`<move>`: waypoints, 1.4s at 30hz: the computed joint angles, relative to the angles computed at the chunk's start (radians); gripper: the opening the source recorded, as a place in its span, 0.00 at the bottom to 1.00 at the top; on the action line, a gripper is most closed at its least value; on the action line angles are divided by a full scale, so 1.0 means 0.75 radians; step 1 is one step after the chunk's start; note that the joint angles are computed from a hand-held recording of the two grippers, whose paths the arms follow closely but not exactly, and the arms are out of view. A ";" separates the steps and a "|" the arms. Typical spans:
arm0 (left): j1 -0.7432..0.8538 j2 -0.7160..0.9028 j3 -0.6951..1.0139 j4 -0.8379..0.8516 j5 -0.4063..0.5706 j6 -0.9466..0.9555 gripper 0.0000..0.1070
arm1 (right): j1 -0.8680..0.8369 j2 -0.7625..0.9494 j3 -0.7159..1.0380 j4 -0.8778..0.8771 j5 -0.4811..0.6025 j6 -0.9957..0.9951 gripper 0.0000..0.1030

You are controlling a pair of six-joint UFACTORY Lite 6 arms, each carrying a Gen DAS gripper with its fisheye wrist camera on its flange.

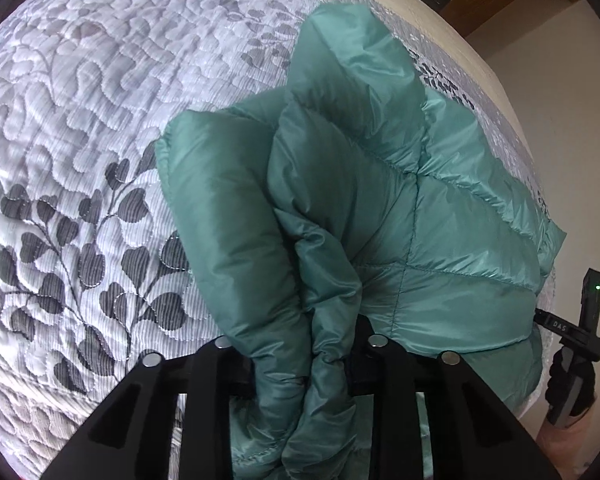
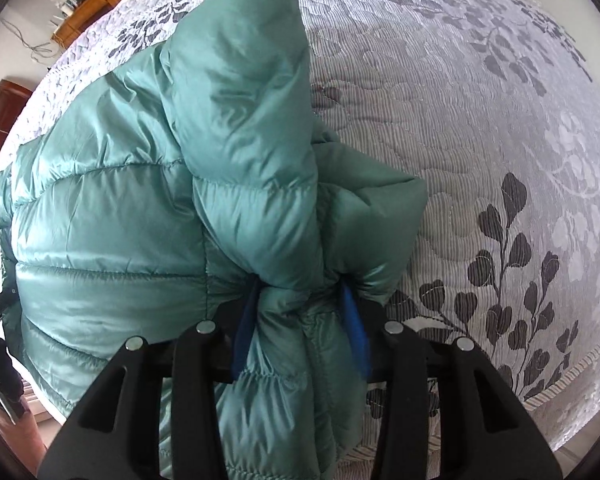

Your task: Fold large clothes

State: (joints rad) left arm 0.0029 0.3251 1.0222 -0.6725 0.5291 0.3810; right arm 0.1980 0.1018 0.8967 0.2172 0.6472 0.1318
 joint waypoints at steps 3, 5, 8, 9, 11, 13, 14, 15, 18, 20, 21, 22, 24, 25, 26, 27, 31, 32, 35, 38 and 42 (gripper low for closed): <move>-0.051 -0.087 0.023 0.160 0.028 -0.167 0.18 | -0.050 -0.044 -0.015 0.074 0.030 -0.078 0.35; -0.064 -0.171 -0.001 0.215 0.051 -0.222 0.18 | -0.094 -0.086 -0.027 0.115 0.063 -0.139 0.33; -0.120 -0.281 0.036 0.313 0.132 -0.360 0.18 | -0.129 -0.123 -0.019 0.127 0.113 -0.176 0.29; -0.157 -0.303 0.073 0.365 0.165 -0.433 0.18 | -0.134 -0.131 -0.015 0.124 0.129 -0.177 0.28; -0.214 -0.348 0.141 0.441 0.233 -0.525 0.18 | -0.135 -0.138 0.001 0.098 0.154 -0.167 0.28; -0.303 -0.360 0.241 0.491 0.297 -0.622 0.18 | -0.134 -0.142 0.020 0.071 0.177 -0.154 0.28; -0.339 -0.365 0.282 0.493 0.323 -0.641 0.18 | -0.129 -0.142 0.022 0.061 0.179 -0.147 0.28; -0.404 -0.343 0.356 0.516 0.349 -0.697 0.18 | -0.130 -0.138 0.029 0.052 0.184 -0.146 0.28; -0.563 -0.207 0.562 0.574 0.383 -0.828 0.18 | -0.108 -0.114 0.056 0.034 0.188 -0.121 0.28; -0.635 -0.093 0.692 0.580 0.396 -0.863 0.19 | -0.097 -0.119 0.048 0.025 0.183 -0.111 0.28; -0.667 -0.028 0.757 0.588 0.409 -0.884 0.19 | -0.098 -0.122 0.046 0.022 0.184 -0.113 0.28; -0.704 0.025 0.803 0.580 0.411 -0.906 0.19 | -0.098 -0.130 0.041 0.018 0.187 -0.111 0.28; -0.748 0.104 0.856 0.550 0.408 -0.891 0.19 | -0.094 -0.131 0.042 0.015 0.190 -0.109 0.28; -0.774 0.171 0.910 0.539 0.411 -0.889 0.19 | -0.093 -0.122 0.049 0.019 0.186 -0.110 0.28; -0.801 0.238 0.964 0.534 0.413 -0.889 0.19 | -0.092 -0.125 0.044 0.022 0.185 -0.111 0.28; -0.820 0.291 1.010 0.538 0.421 -0.895 0.19 | -0.096 -0.126 0.043 0.027 0.186 -0.117 0.28; -0.872 0.486 1.151 0.526 0.414 -0.898 0.20 | -0.120 -0.125 0.037 0.050 0.188 -0.150 0.28; -0.879 0.520 1.182 0.525 0.415 -0.898 0.20 | -0.124 -0.118 0.038 0.054 0.185 -0.156 0.28; -0.904 0.630 1.292 0.533 0.430 -0.919 0.20 | -0.134 -0.102 0.033 0.068 0.172 -0.175 0.28; -0.919 0.687 1.330 0.558 0.418 -0.925 0.20 | -0.134 -0.089 0.030 0.073 0.159 -0.183 0.29; -0.929 0.674 1.260 0.550 0.363 -0.916 0.21 | -0.132 -0.081 0.028 0.075 0.151 -0.182 0.29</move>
